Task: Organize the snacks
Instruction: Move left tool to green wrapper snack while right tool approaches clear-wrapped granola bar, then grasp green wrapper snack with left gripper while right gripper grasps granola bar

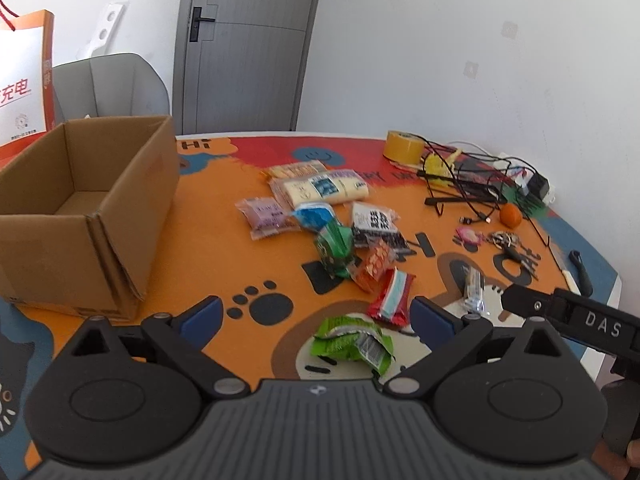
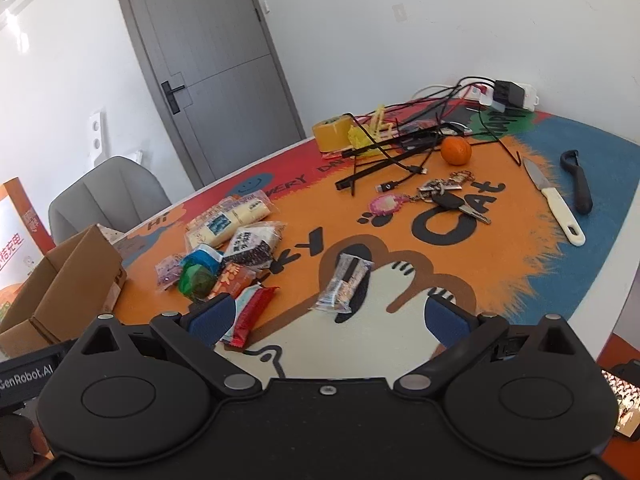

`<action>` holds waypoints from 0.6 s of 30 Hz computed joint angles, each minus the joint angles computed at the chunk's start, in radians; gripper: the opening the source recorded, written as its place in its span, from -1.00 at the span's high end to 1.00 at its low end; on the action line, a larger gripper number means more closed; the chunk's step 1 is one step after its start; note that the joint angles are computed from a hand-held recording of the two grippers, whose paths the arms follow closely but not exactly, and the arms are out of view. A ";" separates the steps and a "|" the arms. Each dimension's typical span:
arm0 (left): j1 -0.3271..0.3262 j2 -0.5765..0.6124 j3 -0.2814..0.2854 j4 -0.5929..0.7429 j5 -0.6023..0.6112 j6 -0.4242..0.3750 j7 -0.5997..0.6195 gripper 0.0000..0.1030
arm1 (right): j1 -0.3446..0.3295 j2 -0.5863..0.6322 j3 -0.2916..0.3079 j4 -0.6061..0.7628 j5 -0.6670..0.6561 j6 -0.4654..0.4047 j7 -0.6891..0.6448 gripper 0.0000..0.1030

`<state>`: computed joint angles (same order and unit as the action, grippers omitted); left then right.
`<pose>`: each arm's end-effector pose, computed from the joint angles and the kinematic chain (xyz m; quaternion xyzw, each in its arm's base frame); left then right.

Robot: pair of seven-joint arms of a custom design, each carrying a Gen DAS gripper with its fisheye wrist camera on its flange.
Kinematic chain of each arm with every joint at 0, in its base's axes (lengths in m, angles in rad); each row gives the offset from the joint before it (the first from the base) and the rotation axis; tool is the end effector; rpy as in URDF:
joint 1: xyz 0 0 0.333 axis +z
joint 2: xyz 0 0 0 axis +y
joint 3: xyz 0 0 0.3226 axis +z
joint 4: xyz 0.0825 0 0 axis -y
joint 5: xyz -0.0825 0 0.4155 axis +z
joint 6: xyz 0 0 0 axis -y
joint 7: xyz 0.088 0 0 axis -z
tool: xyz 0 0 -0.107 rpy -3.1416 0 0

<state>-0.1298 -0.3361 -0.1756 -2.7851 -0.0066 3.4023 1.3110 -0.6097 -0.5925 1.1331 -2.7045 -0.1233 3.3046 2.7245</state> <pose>0.4188 -0.1312 0.4053 -0.6103 0.6469 -0.3869 0.2437 0.3973 0.2434 0.3887 -0.5163 0.7171 -0.2469 0.3977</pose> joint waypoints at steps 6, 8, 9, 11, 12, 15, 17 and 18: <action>0.021 0.062 -0.054 0.019 -0.018 0.021 0.019 -0.94 | -0.064 -0.001 0.070 -0.013 0.026 0.032 0.052 -0.99; 0.036 0.082 -0.082 0.029 -0.038 0.025 0.032 -0.92 | -0.081 -0.002 0.087 -0.018 0.033 0.045 0.056 -0.99; 0.054 0.092 -0.109 0.034 -0.057 0.026 0.046 -0.90 | -0.088 -0.005 0.095 -0.020 0.037 0.048 0.057 -0.99; 0.092 0.113 -0.166 0.046 -0.106 0.029 0.083 -0.82 | -0.098 -0.008 0.104 -0.024 0.040 0.058 0.054 -0.99; 0.099 0.123 -0.179 0.052 -0.124 0.029 0.097 -0.79 | -0.101 -0.006 0.106 -0.026 0.041 0.063 0.052 -0.98; 0.133 0.151 -0.232 0.073 -0.182 0.011 0.145 -0.51 | -0.117 0.015 0.116 -0.030 0.051 0.092 0.040 -0.97; 0.223 0.165 -0.363 0.078 -0.322 0.045 0.267 -0.17 | -0.130 0.028 0.128 -0.028 0.061 0.104 0.024 -0.96; 0.238 0.166 -0.388 0.079 -0.354 0.052 0.297 -0.15 | -0.138 0.034 0.136 -0.025 0.066 0.109 0.016 -0.96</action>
<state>0.1087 -0.1699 -0.5633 -2.7059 -0.3608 3.4547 1.6084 -0.7479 -0.5582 1.2690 -2.7296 -0.0576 3.4141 2.7402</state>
